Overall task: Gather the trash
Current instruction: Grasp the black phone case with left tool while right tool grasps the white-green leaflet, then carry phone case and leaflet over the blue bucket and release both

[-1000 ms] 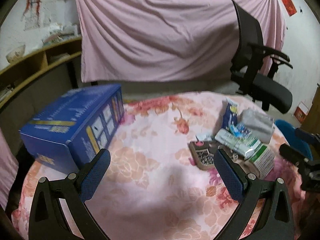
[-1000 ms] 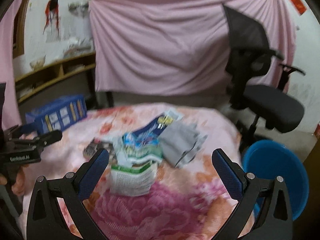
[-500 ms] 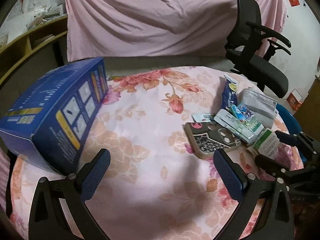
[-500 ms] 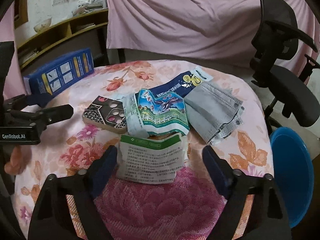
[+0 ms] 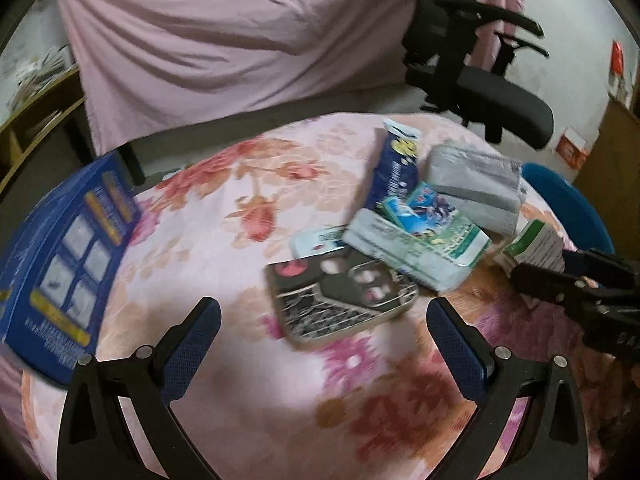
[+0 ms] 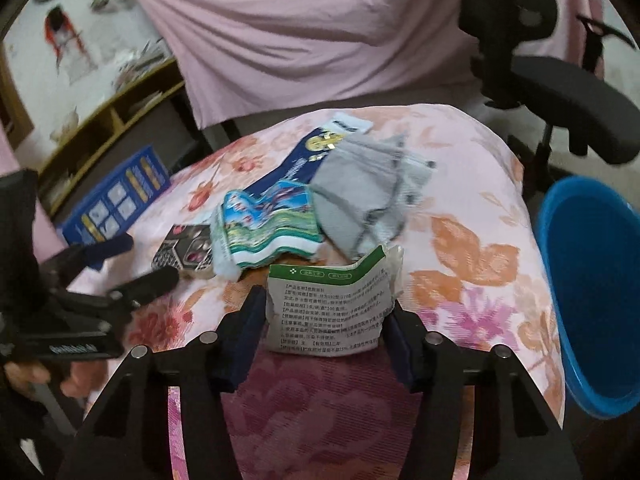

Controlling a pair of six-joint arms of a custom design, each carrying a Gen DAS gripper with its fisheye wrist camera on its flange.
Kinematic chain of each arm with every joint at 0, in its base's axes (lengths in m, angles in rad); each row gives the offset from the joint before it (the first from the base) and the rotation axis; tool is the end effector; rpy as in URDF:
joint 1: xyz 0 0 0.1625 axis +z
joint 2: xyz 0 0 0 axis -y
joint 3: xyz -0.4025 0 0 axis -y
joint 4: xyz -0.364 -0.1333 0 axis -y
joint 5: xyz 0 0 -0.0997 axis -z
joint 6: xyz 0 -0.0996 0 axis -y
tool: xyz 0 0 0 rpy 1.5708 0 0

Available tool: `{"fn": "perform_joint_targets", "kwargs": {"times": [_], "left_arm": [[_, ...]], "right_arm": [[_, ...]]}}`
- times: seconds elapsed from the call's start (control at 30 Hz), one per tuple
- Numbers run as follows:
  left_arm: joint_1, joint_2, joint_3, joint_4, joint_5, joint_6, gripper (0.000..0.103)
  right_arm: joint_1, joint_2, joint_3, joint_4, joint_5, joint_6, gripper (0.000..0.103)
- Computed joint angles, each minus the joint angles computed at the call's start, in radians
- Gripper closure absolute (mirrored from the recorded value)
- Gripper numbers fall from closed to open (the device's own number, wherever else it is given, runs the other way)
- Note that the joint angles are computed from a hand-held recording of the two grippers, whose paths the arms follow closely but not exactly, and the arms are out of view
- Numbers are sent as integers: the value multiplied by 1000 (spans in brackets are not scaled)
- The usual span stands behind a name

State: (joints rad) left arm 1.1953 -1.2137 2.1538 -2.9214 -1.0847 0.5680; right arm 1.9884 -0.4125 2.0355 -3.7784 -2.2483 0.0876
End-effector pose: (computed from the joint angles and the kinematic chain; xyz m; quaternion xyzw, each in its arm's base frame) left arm -0.0094 -0.5143 0.2047 0.3881 0.8687 -0.1743 0.2535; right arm 0.2577 -0.4061 -0.0493 0.0539 -0.9066 0.3427 0.2402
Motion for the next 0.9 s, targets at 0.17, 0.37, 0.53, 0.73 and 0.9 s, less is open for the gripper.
{"fn": "perform_joint_targets", "kwargs": {"times": [0.17, 0.37, 0.53, 0.73, 0.9], "left_arm": [[-21, 66, -8, -46, 57, 30, 3], [-20, 105, -35, -38, 82, 8, 8], [-13, 104, -50, -14, 70, -38, 21], [-12, 52, -26, 26, 52, -62, 22], [18, -47, 17, 53, -79, -91, 22]], "right_arm": [[-12, -13, 27, -34, 30, 21, 49], [-20, -17, 40, -51, 55, 30, 49], [-23, -19, 44, -53, 64, 33, 49], [-17, -17, 43, -50, 55, 31, 49], [-10, -8, 60, -128, 84, -3, 49]]}}
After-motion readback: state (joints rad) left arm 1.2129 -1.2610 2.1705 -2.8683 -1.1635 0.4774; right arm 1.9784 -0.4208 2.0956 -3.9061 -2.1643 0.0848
